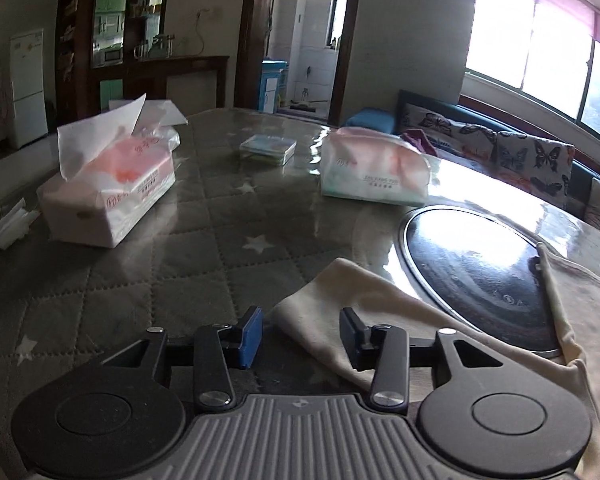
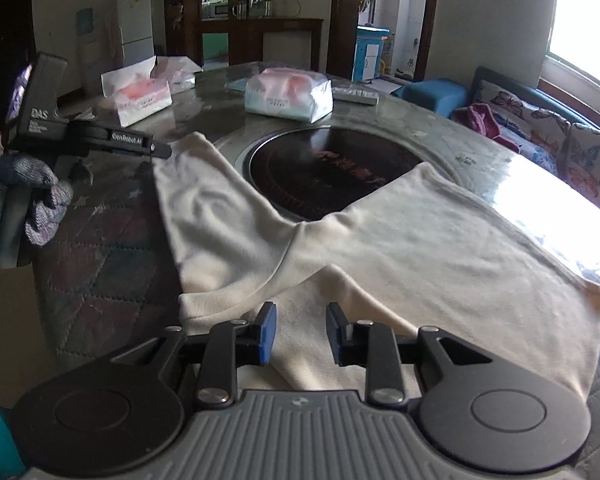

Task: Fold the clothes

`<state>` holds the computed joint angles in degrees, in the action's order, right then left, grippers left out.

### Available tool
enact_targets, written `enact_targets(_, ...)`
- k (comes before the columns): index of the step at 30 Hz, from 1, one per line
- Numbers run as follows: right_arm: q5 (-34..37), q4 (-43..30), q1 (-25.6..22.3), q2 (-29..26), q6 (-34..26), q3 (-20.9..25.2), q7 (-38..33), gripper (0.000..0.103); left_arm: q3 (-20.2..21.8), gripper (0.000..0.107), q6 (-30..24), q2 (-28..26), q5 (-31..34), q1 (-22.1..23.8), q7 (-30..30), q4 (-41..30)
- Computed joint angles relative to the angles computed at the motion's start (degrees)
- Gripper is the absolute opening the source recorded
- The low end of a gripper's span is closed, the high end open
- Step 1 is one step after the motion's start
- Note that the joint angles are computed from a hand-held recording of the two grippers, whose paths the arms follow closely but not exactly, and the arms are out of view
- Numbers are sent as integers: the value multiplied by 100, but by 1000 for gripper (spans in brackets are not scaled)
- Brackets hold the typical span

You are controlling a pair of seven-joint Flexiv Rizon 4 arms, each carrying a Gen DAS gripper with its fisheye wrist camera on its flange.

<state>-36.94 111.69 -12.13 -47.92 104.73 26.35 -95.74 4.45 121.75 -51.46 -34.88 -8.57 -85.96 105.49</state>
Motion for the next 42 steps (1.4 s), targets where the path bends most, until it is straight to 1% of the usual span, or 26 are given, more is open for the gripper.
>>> enact_targets(3,45,55,-31,50,114,-9,35,27,-112,40,7,-14,112,142,-116,-24)
enact_targets(4,40,74,-55,61,144,-1,67,27,-143,34,9,-16,162,185,-157,-29)
enact_targets(5,28,93,-87,70,169,13,106,27,-115,26,11,-33,149,163,-165,-46)
enact_targets(6,25,118,-90,89,212,-7,142,27,-85,21,13,-53,125,136,-166,-66)
enact_targets(7,27,145,-73,112,269,-48,178,27,-123,13,36,-47,172,180,-213,-55)
enact_targets(10,-25,235,-92,177,423,-125,338,27,-285,6,115,9,390,365,-405,7)
enact_targets(14,-116,367,-76,288,666,-323,595,27,-597,5,412,218,1094,672,-709,113)
enact_targets(19,-89,518,36,423,1084,-744,987,27,-1089,5,635,471,2268,970,-959,40)
enact_targets(25,12,707,193,550,1565,-1304,1364,27,-1931,5,396,518,3807,1388,-1285,-327)
enact_targets(28,116,800,238,579,1790,-1540,1519,27,-2514,5,114,392,4610,1680,-1414,-583)
enact_targets(31,223,878,263,590,1946,-1738,1641,27,-3033,5,-201,172,5185,1863,-1381,-843)
enact_targets(34,273,940,233,586,2044,-1869,1743,27,-3599,5,-577,-130,5589,2041,-1183,-1077)
enact_targets(37,321,981,206,572,2106,-1959,1818,27,-3974,5,-912,-404,5682,2062,-804,-1232)
enact_targets(39,364,1003,175,555,2136,-2001,1882,27,-4193,5,-1077,-572,5692,2080,-567,-1273)
enact_targets(42,377,1030,114,528,2157,-2030,1975,27,-4334,5,-1294,-798,5580,1984,-220,-1410)
